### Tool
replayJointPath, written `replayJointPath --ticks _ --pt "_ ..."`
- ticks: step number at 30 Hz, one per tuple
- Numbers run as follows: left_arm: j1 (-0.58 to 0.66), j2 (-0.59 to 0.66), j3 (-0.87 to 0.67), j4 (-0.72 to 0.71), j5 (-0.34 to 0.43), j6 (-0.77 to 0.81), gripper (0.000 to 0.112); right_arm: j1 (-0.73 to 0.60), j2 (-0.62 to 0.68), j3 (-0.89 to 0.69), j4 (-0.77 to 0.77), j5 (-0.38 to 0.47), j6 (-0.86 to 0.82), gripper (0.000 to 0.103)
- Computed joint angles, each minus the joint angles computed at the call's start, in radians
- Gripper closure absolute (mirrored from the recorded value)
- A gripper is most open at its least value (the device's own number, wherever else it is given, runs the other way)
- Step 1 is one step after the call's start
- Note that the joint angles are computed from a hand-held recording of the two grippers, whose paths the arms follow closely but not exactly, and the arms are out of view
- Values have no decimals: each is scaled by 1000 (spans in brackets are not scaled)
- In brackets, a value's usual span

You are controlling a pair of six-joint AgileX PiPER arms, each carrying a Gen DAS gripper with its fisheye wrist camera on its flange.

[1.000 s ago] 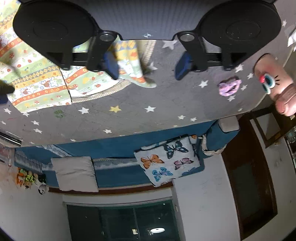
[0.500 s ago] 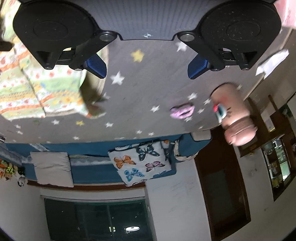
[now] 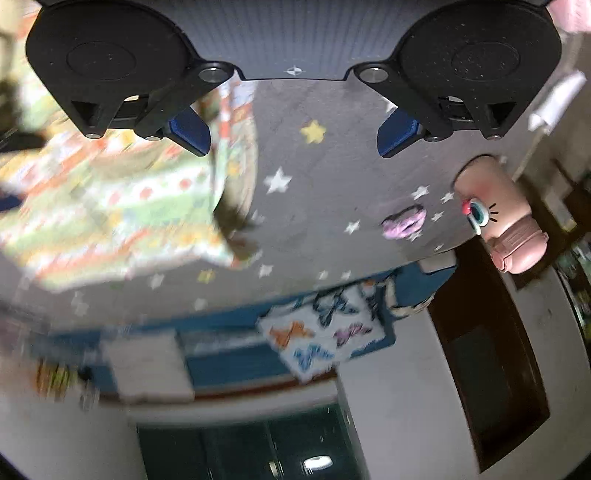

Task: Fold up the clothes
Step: 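Open both grippers and release the flattened shirt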

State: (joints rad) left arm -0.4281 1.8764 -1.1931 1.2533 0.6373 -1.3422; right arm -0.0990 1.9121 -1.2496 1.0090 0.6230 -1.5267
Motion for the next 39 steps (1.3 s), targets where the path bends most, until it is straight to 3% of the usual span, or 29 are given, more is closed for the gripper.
replayJointPath --ticks 2,5,10,16,21,31,35,39 --pt "-1 62 -62 -46 55 72 14 0 2 0 4 -2 0 20" --pt "12 97 -100 -62 65 84 13 -3 4 5 23 -7 -17 17" --pt "-8 136 -119 20 165 -69 13 -19 10 37 130 -15 -117 10" --pt "-18 141 -101 11 318 -212 13 -31 23 35 167 -2 -138 7" --pt "-3 89 -9 -16 390 -316 13 -32 23 39 176 -4 -146 7" --pt "34 -75 268 -43 426 -501 9 -33 23 44 185 -5 -154 6" --pt "19 -92 322 -57 493 -520 9 -33 22 45 186 -6 -155 6" --pt "-8 -119 360 -46 490 -515 9 -32 22 45 184 -8 -151 5"
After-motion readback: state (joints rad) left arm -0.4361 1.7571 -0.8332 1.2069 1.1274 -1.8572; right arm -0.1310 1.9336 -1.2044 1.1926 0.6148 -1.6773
